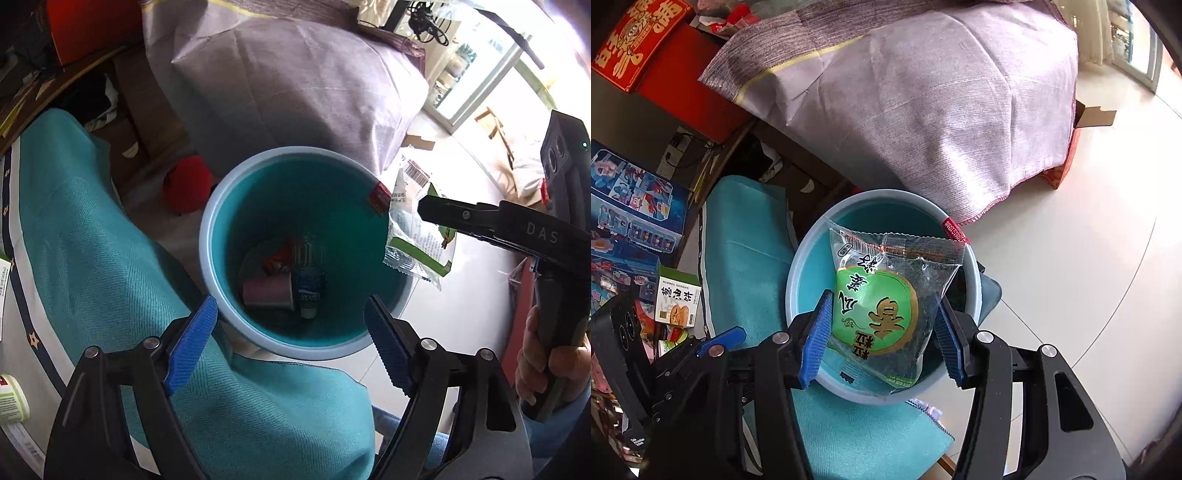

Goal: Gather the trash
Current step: 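Carry the bottle and pastry over the teal bin and release both, then move both tools back over the table toward the red wrapper and tissue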

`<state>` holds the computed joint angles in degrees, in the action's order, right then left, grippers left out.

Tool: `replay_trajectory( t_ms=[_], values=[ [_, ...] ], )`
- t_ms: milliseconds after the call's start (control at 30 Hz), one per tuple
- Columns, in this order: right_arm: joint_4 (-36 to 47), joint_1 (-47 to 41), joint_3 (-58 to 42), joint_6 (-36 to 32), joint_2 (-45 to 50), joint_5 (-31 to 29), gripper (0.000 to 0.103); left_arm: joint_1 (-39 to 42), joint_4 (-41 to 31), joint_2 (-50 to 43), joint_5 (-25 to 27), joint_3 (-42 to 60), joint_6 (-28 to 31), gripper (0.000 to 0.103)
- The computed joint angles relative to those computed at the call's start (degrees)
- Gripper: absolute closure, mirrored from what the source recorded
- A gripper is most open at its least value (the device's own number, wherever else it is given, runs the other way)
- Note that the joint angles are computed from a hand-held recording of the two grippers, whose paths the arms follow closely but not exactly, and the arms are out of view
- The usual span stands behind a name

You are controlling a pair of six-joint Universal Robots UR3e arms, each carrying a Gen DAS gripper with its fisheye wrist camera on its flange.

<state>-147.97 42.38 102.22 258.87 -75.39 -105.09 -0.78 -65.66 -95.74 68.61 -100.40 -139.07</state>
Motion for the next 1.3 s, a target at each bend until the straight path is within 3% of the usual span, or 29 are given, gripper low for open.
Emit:
replay_trajectory(
  t_ms=[367, 433, 467, 600, 933, 1133, 1300],
  values=[
    [1.8, -1.1, -5.0, -2.5, 4.3, 3.0, 0.051, 4.7, -2.6, 2.4, -1.7, -1.1, 2.4, 0.019],
    [2.6, -1.3, -6.6, -2.5, 5.4, 3.8, 0.034, 6.0, -3.6, 3.2, -2.3, -1.3, 3.1, 0.009],
    [3.3, -1.2, -7.6, -2.5, 5.9, 3.7, 0.031, 6.8, -3.7, 3.8, -2.7, -1.7, 3.5, 0.008],
    [4.7, -1.2, -9.3, -1.4, 6.9, 4.6, 0.025, 9.3, -5.8, 5.4, -3.9, -2.0, 4.9, 0.008],
    [12.0, 1.4, -16.0, 1.9, 8.7, 3.9, 0.023, 15.3, -10.8, 11.1, -5.7, -4.8, 10.4, 0.007],
    [18.4, 4.3, -27.7, 1.6, 14.3, 3.3, 0.023, 22.6, -16.4, 16.6, -7.0, -6.6, 16.6, 0.006],
    [25.5, 6.4, -43.5, -0.2, 22.6, 3.6, 0.023, 32.2, -21.8, 20.7, -8.0, -7.6, 23.7, 0.006]
  ],
)
